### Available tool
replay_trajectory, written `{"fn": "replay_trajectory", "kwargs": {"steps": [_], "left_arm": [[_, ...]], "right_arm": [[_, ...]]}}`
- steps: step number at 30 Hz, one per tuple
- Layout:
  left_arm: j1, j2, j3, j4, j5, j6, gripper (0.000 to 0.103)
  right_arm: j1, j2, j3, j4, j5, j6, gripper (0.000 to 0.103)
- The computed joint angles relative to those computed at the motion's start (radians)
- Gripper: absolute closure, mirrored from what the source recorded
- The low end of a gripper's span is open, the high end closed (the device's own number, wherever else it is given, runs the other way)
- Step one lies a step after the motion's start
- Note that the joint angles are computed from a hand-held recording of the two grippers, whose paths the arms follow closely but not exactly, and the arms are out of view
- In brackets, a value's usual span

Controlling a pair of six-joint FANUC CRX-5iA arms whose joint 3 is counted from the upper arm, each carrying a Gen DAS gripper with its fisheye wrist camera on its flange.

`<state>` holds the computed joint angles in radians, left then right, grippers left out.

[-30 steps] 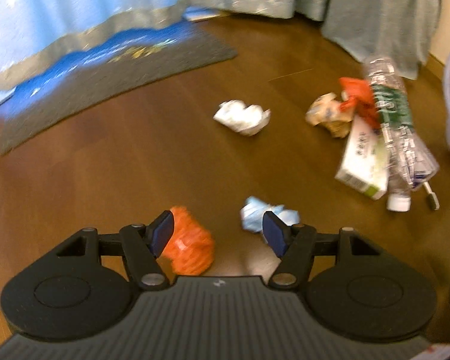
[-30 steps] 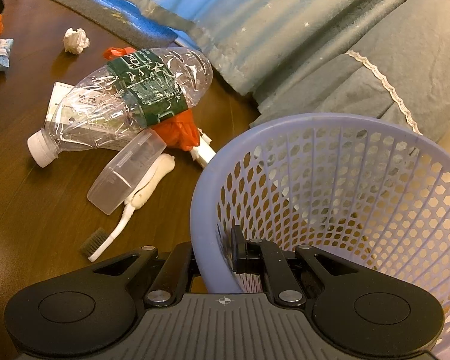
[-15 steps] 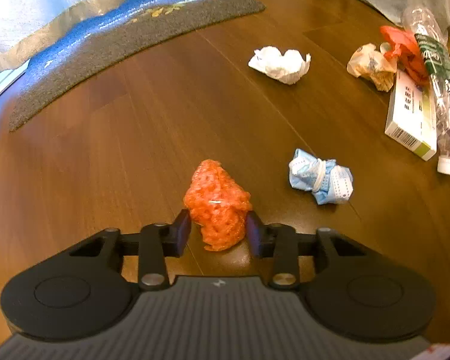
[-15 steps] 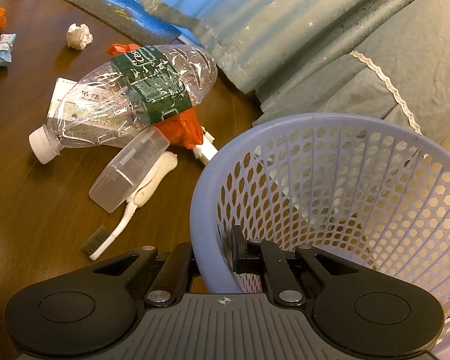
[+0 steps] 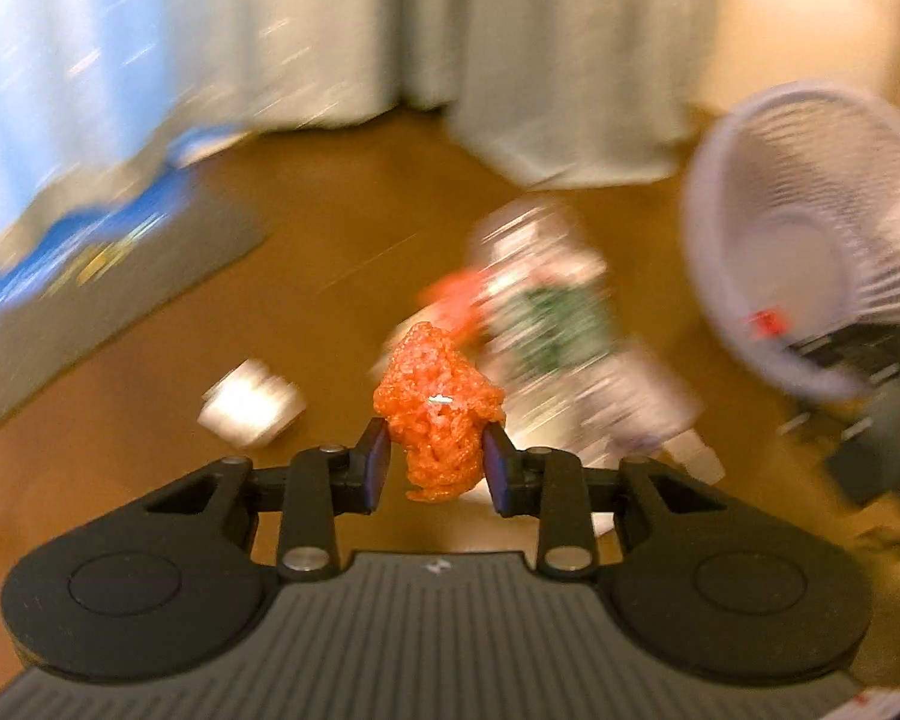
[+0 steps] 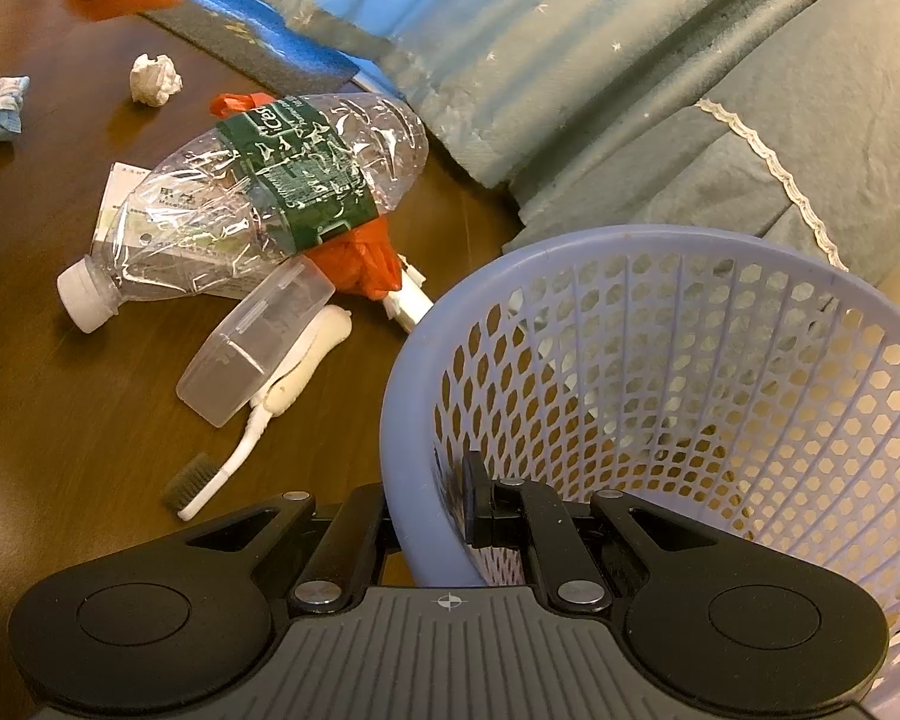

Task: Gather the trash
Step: 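Carry the orange net with the left tool into the basket and release, then grasp the blue crumpled mask with the left tool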

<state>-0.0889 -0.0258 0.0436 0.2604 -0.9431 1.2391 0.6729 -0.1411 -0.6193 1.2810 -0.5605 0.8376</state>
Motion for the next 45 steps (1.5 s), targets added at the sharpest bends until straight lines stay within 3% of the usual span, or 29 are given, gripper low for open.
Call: {"fn": "replay_trajectory", "kwargs": {"steps": [9, 12, 14, 20, 29, 37, 45], "left_arm": [[-0.191, 0.240, 0.245, 0.298, 0.025, -0.248, 0.071], [-0.227, 0.293, 0.278, 0.393, 0.077, -0.301, 0.040], [-0.219, 0.292, 0.273, 0.402, 0.095, -0.270, 0.040], [-0.145, 0.208, 0.189, 0.193, 0.092, -0.137, 0.040], [-0.025, 0.055, 0.025, -0.086, -0.010, 0.045, 0.040], [0.057, -0.083, -0.123, -0.207, -0.073, 0.156, 0.040], [0.072, -0.044, -0.129, -0.216, -0.067, 0.213, 0.036]], "right_arm": [[-0.011, -0.013, -0.005, 0.002, 0.021, -0.024, 0.099], [-0.018, -0.014, -0.004, 0.005, 0.031, -0.030, 0.099], [-0.022, -0.017, -0.004, 0.002, 0.037, -0.031, 0.099], [-0.031, -0.023, -0.006, 0.001, 0.049, -0.040, 0.099], [-0.027, -0.022, 0.000, -0.017, 0.046, -0.028, 0.099], [-0.013, -0.015, 0.005, -0.024, 0.026, -0.018, 0.099], [0.005, -0.003, 0.018, -0.045, 0.002, 0.015, 0.099]]}}
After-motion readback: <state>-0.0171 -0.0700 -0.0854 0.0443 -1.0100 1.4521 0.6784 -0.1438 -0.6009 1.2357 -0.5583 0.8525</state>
